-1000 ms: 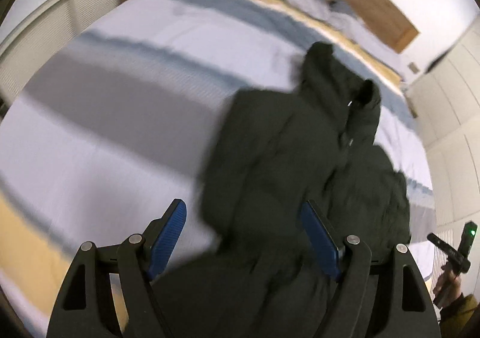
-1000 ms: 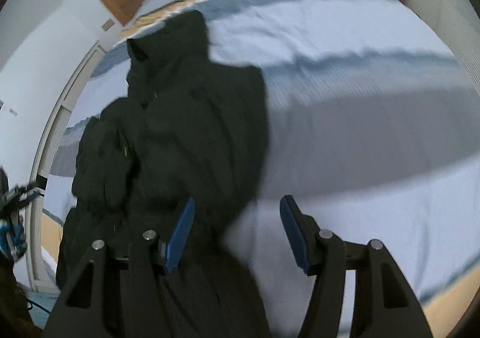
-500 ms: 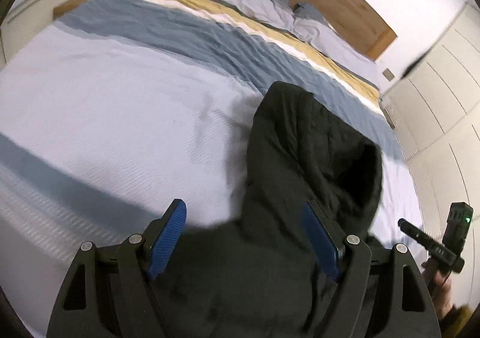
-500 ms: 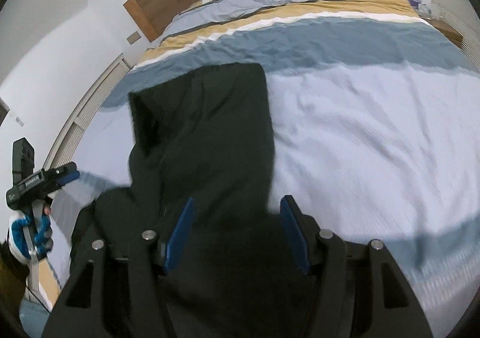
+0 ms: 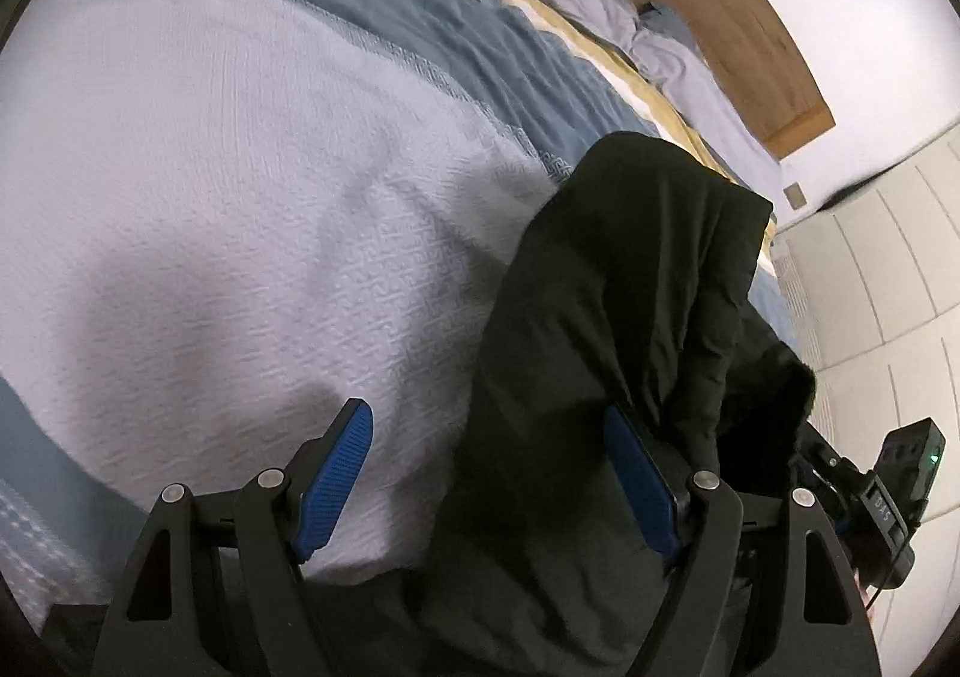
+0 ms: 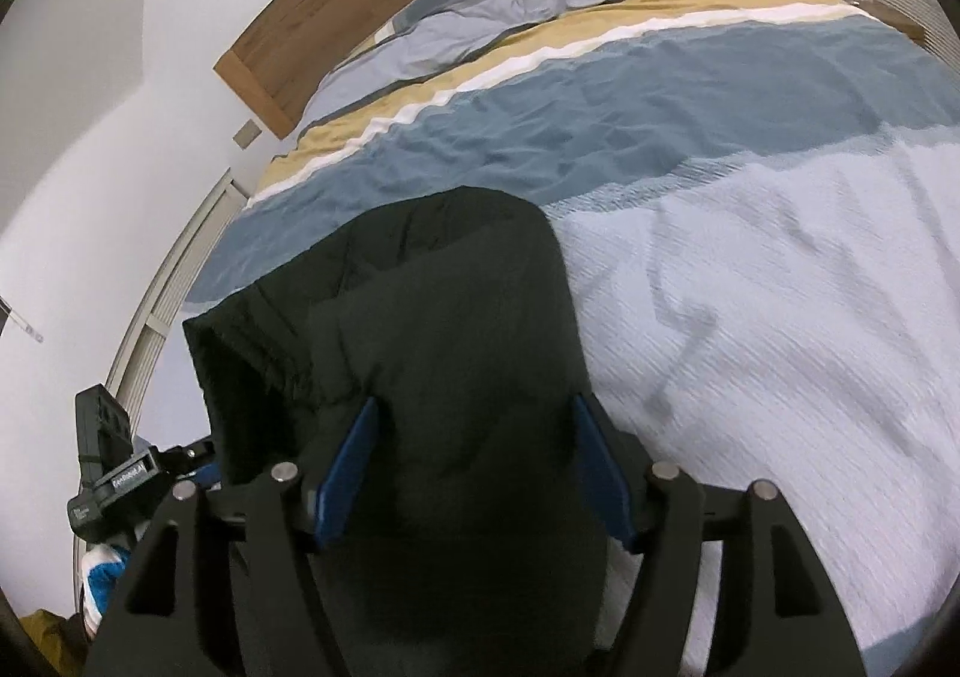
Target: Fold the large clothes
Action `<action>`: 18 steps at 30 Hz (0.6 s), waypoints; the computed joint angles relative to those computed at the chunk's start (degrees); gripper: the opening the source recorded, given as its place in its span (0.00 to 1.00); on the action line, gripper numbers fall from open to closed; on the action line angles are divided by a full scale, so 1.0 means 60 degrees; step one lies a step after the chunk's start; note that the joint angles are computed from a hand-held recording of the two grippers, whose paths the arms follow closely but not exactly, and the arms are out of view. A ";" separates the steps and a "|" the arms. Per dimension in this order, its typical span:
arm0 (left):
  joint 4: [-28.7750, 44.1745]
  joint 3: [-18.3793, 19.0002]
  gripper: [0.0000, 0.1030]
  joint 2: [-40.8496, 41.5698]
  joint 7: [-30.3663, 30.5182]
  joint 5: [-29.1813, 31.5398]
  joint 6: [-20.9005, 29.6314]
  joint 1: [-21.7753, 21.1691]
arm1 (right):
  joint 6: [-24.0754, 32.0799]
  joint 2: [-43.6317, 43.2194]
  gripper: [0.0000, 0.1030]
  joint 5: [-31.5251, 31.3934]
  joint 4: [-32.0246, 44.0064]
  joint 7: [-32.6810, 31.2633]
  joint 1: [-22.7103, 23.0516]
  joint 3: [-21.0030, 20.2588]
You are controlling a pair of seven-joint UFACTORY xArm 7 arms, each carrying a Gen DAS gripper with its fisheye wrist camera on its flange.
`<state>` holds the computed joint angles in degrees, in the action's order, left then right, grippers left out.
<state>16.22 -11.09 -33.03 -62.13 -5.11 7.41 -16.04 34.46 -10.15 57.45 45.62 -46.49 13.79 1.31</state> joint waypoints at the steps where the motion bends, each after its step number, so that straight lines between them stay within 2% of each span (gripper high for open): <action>1: 0.0168 -0.0076 0.76 0.0203 -0.0023 0.0045 0.0029 0.0069 | -0.0097 0.0099 0.63 0.0066 0.0094 0.0027 0.0031 0.0036; 3: 0.0558 -0.0222 0.73 0.0534 -0.0111 0.0130 0.0491 0.0160 | -0.0098 0.0318 0.63 0.0221 0.0305 0.0272 0.0061 0.0091; 4: 0.0726 -0.0200 0.61 0.0749 -0.0102 0.0118 0.0562 0.0078 | -0.0041 0.0470 0.63 0.0130 0.0431 0.0585 0.0045 0.0146; 5: 0.0902 -0.0084 0.46 0.0965 0.0028 0.0074 0.0635 -0.0106 | 0.0048 0.0589 0.63 0.0066 0.0529 0.0770 0.0026 0.0184; 6: 0.1166 0.0009 0.37 0.1195 0.0211 0.0066 0.0906 -0.0266 | 0.0153 0.0721 0.63 -0.0133 0.0638 0.1037 0.0008 0.0250; 7: 0.1461 -0.0079 0.21 0.1361 0.0296 0.0194 0.1320 -0.0243 | 0.0071 0.0761 0.63 -0.0395 0.0664 0.1251 0.0007 0.0351; 8: 0.1684 -0.0213 0.14 0.1440 0.0325 0.0372 0.1670 -0.0173 | 0.0029 0.0745 0.62 -0.0519 0.0658 0.1297 0.0014 0.0405; 10: 0.1977 -0.0452 0.09 0.1412 0.0297 0.0731 0.2118 -0.0054 | 0.0096 0.0642 0.44 -0.0731 0.0663 0.1098 0.0052 0.0452; 12: 0.2106 -0.0638 0.07 0.1198 0.0218 0.1055 0.2482 0.0030 | 0.0088 0.0504 0.18 -0.1101 0.0603 0.1209 0.0049 0.0464; 15: 0.2064 -0.0701 0.06 0.0860 0.0141 0.1226 0.2729 -0.0019 | 0.0241 0.0149 0.12 -0.1061 0.0412 0.1066 0.0059 0.0307; 18: 0.2001 -0.0833 0.06 0.0307 0.0136 0.1435 0.3131 -0.0096 | 0.0397 -0.0470 0.09 -0.1222 0.0089 0.0902 0.0110 0.0161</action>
<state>28.22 -16.08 -31.19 -61.31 3.50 26.20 -16.62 36.85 -12.97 50.12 46.16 -41.07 14.45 2.28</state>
